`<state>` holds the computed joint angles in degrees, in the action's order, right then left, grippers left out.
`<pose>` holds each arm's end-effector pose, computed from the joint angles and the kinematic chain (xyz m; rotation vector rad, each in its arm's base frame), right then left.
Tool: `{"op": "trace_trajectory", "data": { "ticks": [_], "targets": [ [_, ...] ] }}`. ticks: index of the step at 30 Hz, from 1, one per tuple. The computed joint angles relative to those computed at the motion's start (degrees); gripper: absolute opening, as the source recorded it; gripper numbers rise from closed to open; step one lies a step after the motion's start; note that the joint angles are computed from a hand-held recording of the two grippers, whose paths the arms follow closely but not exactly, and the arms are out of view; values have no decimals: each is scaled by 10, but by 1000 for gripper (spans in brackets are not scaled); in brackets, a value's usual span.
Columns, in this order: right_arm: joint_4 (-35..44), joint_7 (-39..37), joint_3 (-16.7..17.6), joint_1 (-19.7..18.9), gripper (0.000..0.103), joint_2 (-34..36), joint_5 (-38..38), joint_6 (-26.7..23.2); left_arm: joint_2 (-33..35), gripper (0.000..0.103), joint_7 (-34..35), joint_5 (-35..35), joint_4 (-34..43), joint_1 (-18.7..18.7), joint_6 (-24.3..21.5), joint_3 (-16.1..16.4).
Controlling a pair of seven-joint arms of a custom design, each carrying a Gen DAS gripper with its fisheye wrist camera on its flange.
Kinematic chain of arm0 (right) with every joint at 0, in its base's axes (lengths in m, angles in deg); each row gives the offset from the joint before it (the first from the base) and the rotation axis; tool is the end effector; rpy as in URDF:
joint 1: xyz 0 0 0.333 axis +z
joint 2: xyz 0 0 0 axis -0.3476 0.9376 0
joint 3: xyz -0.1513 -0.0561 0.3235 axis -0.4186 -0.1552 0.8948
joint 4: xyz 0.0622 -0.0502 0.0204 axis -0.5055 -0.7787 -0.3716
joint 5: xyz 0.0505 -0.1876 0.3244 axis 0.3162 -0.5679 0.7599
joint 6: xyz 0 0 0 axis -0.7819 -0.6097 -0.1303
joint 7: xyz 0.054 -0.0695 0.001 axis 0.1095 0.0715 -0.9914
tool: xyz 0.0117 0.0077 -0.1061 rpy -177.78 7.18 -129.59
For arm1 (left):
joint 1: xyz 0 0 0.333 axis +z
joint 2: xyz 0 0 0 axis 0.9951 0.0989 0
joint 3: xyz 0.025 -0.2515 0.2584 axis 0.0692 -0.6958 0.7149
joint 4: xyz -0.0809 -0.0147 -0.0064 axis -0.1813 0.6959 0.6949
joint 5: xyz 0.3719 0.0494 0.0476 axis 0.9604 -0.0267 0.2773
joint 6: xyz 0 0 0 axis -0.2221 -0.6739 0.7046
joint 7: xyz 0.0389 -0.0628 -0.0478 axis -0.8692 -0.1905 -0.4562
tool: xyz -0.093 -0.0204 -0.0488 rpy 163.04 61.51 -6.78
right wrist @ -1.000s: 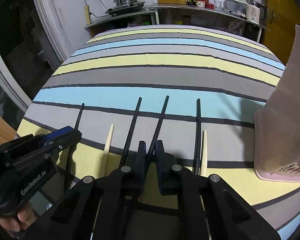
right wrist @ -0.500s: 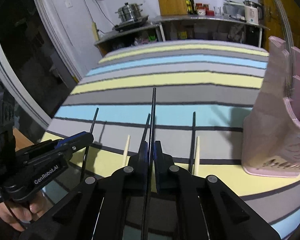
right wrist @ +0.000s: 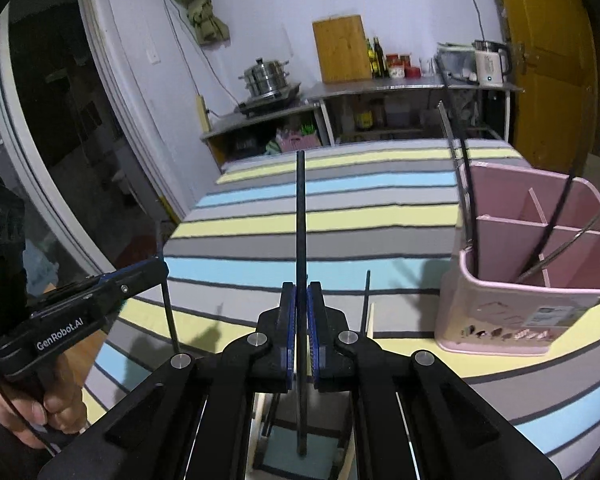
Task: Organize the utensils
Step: 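Lift the right tool's black chopstick over the pink basket while the left tool carries its own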
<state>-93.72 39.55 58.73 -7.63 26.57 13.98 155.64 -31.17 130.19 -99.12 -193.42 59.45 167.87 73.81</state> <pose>0.4802 0.1488 0.4453 -1.5878 1.6401 -0.4795 0.5309 -0.3312 0.4768 -1.5438 2.0888 -1.1963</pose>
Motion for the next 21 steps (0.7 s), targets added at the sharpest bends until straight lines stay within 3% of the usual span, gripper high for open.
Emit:
{"op": "trace_trajectory", "data": {
  "ticks": [6,11,13,15,21],
  "targets": [
    [-33,-68,29,-8,6,-37,91,20,-21,4,10,-2,-6,13,4,-25],
    [-55,-68,33,-18,6,-61,100,34,-21,4,15,0,9,10,-3,-31],
    [-57,-69,36,-25,6,-65,103,36,-18,4,28,-9,20,30,-9,-59],
    [-64,-70,39,-31,6,-75,106,38,-17,4,26,-4,25,15,-10,-48],
    [-86,-78,58,-61,6,-105,123,42,1,4,69,-40,56,57,-25,-120]
  ]
}}
